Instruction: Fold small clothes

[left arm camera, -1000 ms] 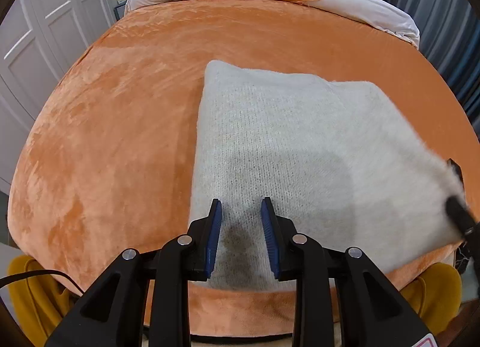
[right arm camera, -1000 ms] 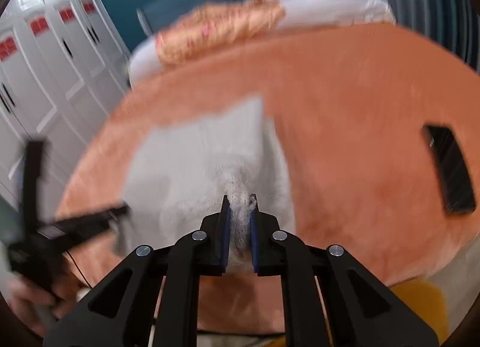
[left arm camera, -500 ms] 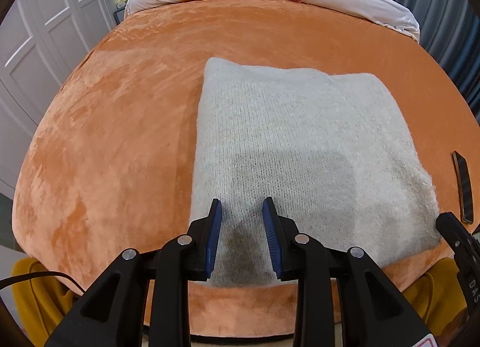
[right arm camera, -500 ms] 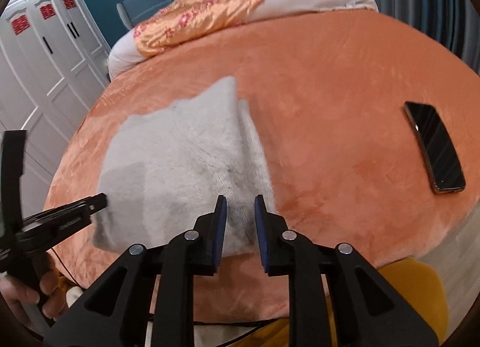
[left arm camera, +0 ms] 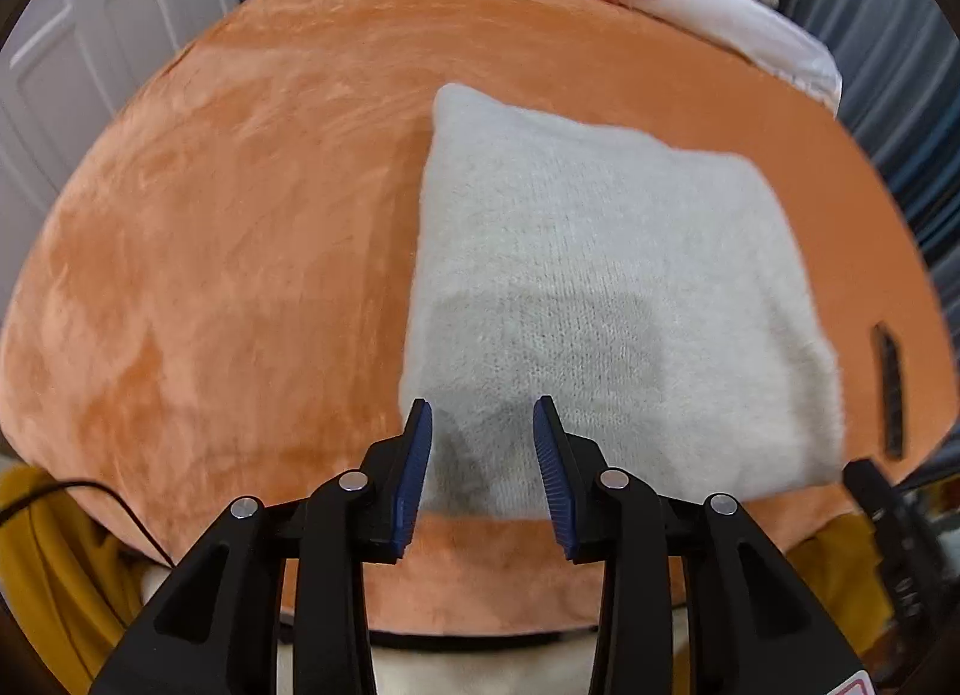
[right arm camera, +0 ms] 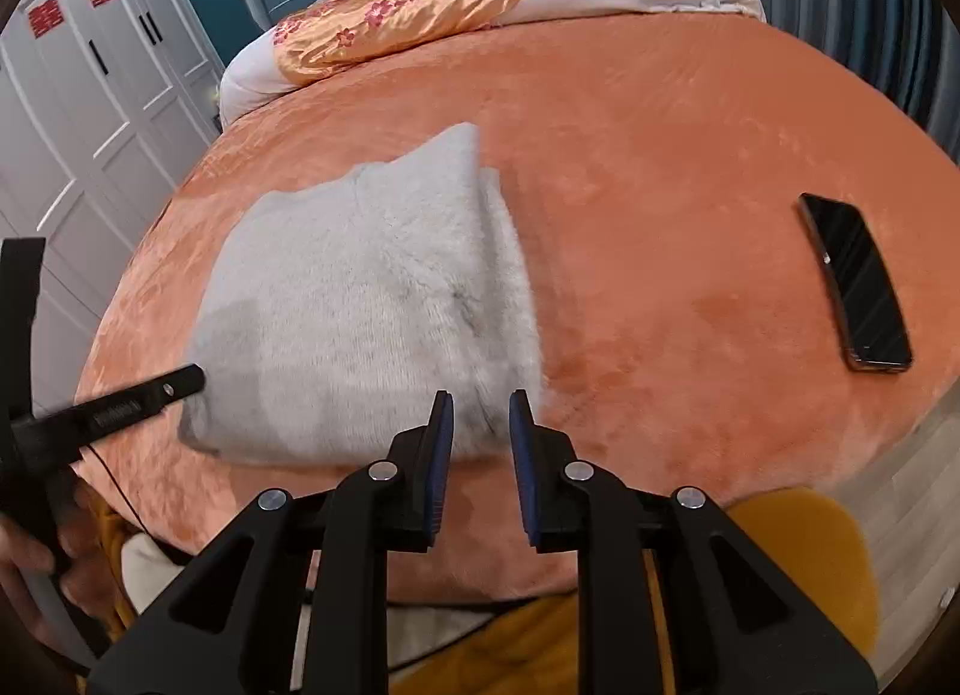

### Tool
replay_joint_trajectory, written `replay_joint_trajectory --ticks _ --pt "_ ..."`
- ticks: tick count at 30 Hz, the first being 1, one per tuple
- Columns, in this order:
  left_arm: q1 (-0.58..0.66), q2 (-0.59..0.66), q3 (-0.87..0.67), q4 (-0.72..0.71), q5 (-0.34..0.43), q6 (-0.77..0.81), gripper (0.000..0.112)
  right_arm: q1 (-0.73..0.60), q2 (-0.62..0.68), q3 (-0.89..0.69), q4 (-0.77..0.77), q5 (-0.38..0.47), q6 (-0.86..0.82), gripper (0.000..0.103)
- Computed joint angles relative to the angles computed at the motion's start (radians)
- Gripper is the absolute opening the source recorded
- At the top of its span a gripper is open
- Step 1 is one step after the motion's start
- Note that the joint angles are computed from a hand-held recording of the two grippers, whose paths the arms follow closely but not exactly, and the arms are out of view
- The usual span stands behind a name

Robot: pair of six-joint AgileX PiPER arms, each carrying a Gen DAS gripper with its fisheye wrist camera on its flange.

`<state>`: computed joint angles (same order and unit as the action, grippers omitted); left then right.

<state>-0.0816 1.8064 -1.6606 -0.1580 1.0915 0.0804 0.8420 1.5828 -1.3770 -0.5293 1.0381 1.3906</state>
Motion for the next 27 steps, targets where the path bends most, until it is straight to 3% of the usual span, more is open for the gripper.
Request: replay_joint_trajectory --ticks 2,4,7,11,12,14,15,17,20,22,24,27 --pt "0.017 -0.011 -0.013 -0.013 0.001 0.003 0.048 -0.010 -0.023 0.023 -0.007 -0.025 0.015 0.044" --pt "0.025 -0.017 -0.029 -0.016 -0.009 -0.008 0.055 -0.039 -0.021 0.028 0.013 -0.054 -0.007 0.048" --pt "0.025 0.012 -0.082 -0.017 0.008 -0.027 0.056 -0.094 -0.003 0.039 0.074 -0.130 -0.056 0.066" --pt "0.028 0.013 -0.089 -0.013 0.009 -0.039 0.056 -0.218 0.059 0.055 0.265 -0.280 -0.188 0.068" --pt "0.024 0.024 -0.108 -0.006 0.017 -0.047 0.056 -0.241 0.081 0.048 0.323 -0.301 -0.230 0.065" --pt "0.031 0.025 -0.115 0.001 0.022 -0.043 0.056 -0.232 0.131 -0.051 0.330 -0.224 -0.242 0.023" --pt "0.039 0.019 -0.114 0.009 0.021 -0.043 0.056 -0.204 0.145 -0.106 0.277 -0.189 -0.224 0.018" --pt "0.065 0.004 -0.107 0.000 0.014 -0.035 0.056 -0.161 0.122 -0.189 0.252 -0.241 -0.253 0.012" --pt "0.124 -0.009 -0.125 -0.036 0.025 -0.014 0.056 -0.131 0.030 -0.206 0.234 -0.464 -0.276 0.011" --pt "0.149 -0.018 -0.136 -0.051 0.029 -0.002 0.056 -0.123 -0.001 -0.173 0.176 -0.515 -0.209 0.011" --pt "0.156 -0.023 -0.139 -0.054 0.027 0.005 0.056 -0.133 0.028 -0.136 0.160 -0.405 -0.155 0.011" --pt "0.137 -0.007 -0.144 -0.068 0.041 0.006 0.056 -0.177 0.176 -0.116 0.272 -0.193 -0.211 0.012"
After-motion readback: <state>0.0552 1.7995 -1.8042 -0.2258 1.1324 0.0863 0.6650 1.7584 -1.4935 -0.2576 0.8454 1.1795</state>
